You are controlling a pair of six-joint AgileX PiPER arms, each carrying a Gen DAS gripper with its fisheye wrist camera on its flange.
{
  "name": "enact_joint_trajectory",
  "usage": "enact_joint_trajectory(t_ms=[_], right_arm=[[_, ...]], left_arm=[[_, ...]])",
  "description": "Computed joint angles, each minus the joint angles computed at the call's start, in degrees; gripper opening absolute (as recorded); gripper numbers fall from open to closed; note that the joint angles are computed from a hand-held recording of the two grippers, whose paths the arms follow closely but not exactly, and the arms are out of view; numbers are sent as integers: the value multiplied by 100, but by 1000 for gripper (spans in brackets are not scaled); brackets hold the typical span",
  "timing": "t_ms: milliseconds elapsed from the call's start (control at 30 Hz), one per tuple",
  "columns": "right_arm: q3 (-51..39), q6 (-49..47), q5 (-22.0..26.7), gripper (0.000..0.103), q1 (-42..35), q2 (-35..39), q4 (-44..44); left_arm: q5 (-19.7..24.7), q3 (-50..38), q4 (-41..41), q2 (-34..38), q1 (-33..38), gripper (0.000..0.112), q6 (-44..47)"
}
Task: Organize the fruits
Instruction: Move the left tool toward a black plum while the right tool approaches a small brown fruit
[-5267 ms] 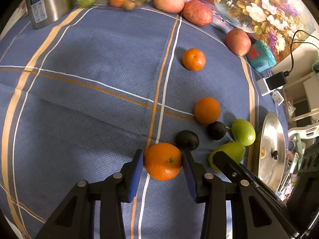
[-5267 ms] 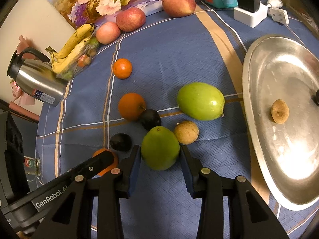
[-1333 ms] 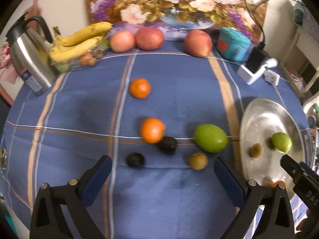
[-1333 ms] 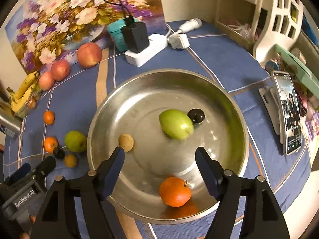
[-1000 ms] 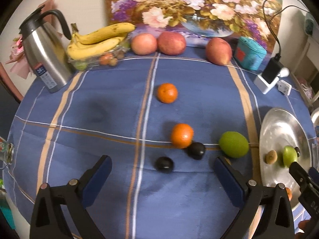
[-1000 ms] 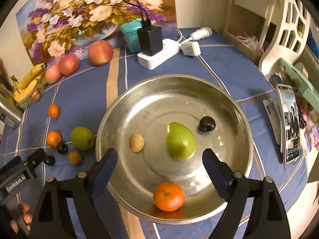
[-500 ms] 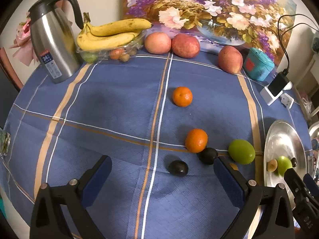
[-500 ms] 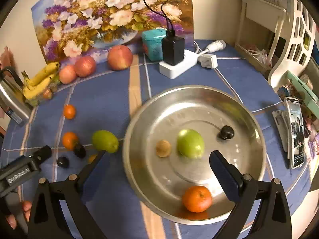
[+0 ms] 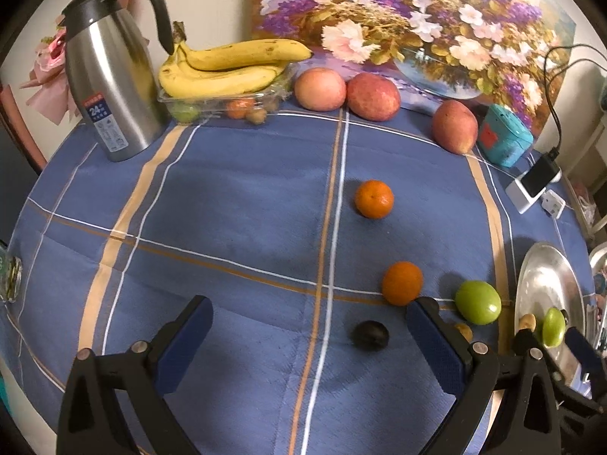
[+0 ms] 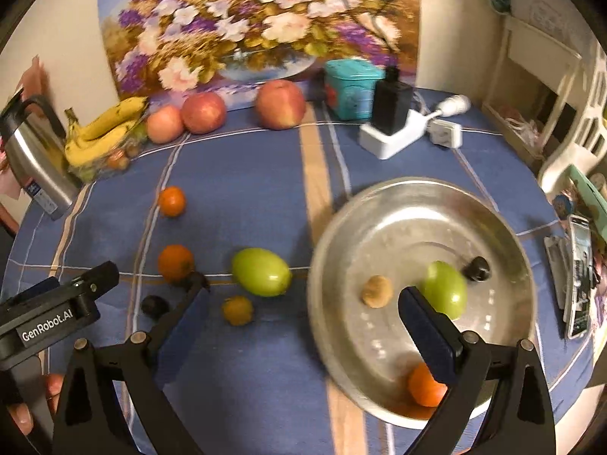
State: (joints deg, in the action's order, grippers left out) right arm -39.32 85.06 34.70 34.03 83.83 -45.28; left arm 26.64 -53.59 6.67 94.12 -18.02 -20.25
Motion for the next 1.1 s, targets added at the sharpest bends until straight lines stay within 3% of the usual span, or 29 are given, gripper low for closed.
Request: enact_joint_trajectory(t_ms=[133, 400, 567, 733, 800, 833, 933, 1000, 1100], right_arm=[[-303, -92, 42, 100, 125, 380, 42], [-837, -242, 97, 100, 290, 946, 86], [-1044, -261, 36, 100, 162, 1111, 86], [-1063, -173, -40, 97, -104, 1090, -46], [-1062, -262, -74, 77, -188, 1081, 15], [-1060, -321, -88, 71, -224, 1091, 54], [-1027, -518, -236, 67, -348, 1104, 225], [-1010, -715, -344, 57, -437, 1121, 398], [-979, -906, -396, 54, -493, 1127, 609]], left_arm=[[-9, -60, -609, 56, 313, 103, 581], [-42, -150, -491, 152, 572, 103, 549], [-191, -129, -1157, 214, 771, 103, 1044], [-323, -146, -1261, 200, 815, 103, 1114], [-227, -238, -1577, 271, 837, 103, 1478], [-169, -294, -1690, 317, 835, 103, 1639], [17, -457, -1447, 458, 661, 103, 1623], [144, -546, -1475, 570, 590, 103, 1730], [175, -563, -1426, 679, 505, 103, 1693]])
